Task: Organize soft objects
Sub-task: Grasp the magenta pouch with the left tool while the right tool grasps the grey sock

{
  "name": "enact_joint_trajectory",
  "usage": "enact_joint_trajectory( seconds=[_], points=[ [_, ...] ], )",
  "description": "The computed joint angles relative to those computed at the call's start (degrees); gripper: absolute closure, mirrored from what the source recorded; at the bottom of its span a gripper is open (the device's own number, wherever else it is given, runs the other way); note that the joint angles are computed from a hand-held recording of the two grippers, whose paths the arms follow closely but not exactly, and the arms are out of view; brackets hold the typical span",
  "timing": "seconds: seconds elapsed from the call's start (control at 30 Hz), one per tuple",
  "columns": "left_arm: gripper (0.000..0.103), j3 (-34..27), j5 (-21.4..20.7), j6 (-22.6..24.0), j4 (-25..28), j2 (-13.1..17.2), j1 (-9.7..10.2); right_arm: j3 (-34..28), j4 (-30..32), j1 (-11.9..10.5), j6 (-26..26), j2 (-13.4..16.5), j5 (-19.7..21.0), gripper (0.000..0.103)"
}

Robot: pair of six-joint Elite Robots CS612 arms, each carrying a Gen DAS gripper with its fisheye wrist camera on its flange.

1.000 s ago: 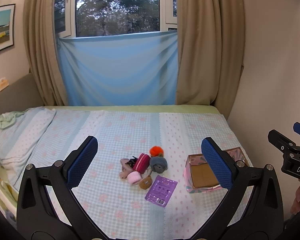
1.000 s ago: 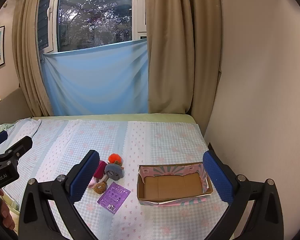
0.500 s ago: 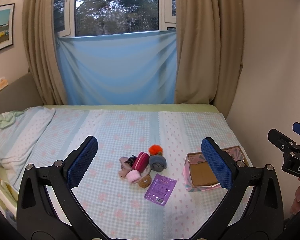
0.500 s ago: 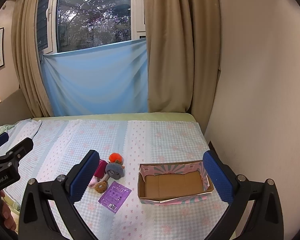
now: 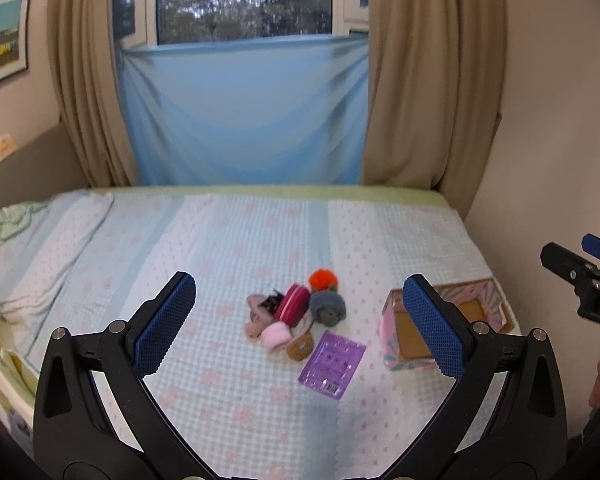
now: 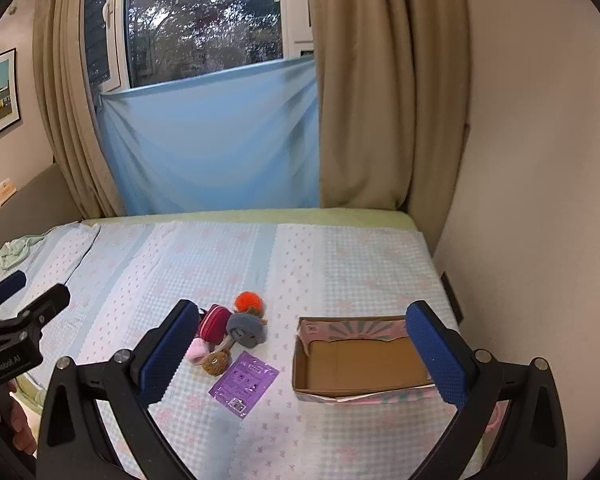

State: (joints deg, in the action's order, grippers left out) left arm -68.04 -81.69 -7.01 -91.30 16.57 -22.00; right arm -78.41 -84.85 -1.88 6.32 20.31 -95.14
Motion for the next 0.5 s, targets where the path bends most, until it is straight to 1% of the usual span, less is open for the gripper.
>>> enact_joint_trajectory(
  seconds=[0.07, 0.13, 0.23, 0.33, 0.37, 0.43, 0.5],
  points=[
    [0.0, 1.4, -1.4, 0.6, 0.1, 0.0, 0.71, 1.4, 0.0, 0.1, 0.3, -0.1, 0.4, 0.0],
    [0.0, 3.3, -3.0, 2.1, -0.3, -0.1, 1.4, 3.6, 0.1, 0.4, 2.0, -0.3, 1.4, 0.0],
    [0.001, 7.1, -6.0, 5.7, -2.2, -0.6, 2.5, 6.4, 0.4, 0.7, 5.0, -0.8, 3.1, 0.0],
    [0.001, 12.6, -9.6, 9.8, -5.3, -1.3, 3.71, 11.1, 0.4, 1.3, 9.1, -1.7, 4.9, 0.0],
    [0.001, 14.2, -10.6, 10.6, -6.1, -1.5, 4.03, 12.1, 0.2, 1.3, 10.2, -1.8, 5.3, 0.0],
    [0.001, 18.4, -13.0, 12.1, -8.2, -2.3, 4.89, 15.8, -0.7, 1.6, 14.0, -2.3, 7.0, 0.0],
    [0.002, 23.8, -15.6, 13.7, -10.6, -3.6, 5.6, 19.1, -1.8, 1.9, 16.3, -2.8, 7.3, 0.0]
  ],
)
